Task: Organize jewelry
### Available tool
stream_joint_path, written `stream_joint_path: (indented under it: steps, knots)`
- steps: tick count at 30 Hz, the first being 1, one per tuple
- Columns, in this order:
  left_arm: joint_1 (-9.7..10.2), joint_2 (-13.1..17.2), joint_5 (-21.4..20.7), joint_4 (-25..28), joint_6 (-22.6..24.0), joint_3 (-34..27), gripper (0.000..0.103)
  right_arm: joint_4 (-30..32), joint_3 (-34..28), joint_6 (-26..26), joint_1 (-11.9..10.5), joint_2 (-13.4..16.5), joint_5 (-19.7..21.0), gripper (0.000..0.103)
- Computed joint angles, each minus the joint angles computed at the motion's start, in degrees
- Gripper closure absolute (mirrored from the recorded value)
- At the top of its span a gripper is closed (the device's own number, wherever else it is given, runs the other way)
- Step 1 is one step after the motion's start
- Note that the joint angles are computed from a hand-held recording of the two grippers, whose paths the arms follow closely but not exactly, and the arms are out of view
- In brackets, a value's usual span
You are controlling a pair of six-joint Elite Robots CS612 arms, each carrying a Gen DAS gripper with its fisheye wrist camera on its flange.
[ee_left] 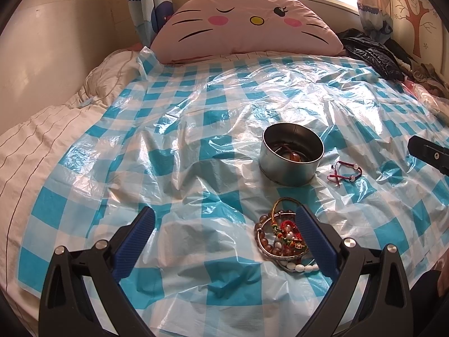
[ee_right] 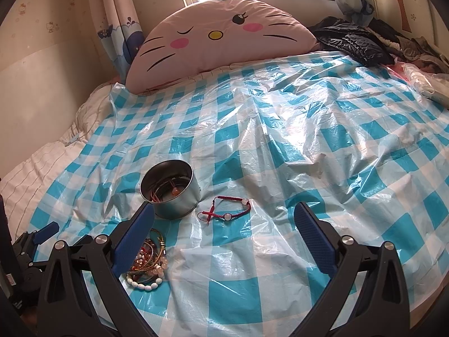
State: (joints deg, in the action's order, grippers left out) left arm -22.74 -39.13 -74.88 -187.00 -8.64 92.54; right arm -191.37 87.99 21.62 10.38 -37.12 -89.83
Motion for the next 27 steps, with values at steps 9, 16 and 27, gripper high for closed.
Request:
stream_joint_path:
  steps: [9,16,27]
  knots:
    - [0.72,0.0,-2.8,0.7,-1.2,-0.2,0.007,0.7,-0.5,0.2,0.0,0.2,0.3,0.007]
    - [3.3,0.4,-10.5,0.9,-7.5,-0.7,0.007,5.7,-3.1,0.6,-0.7,1.3,0.5,0.007]
    - [2.5,2.3,-12.4,8.2,-1.7,-5.2,0.008,18.1,-9.2,-4.3,-0.8,3.7,-0.7,0.007]
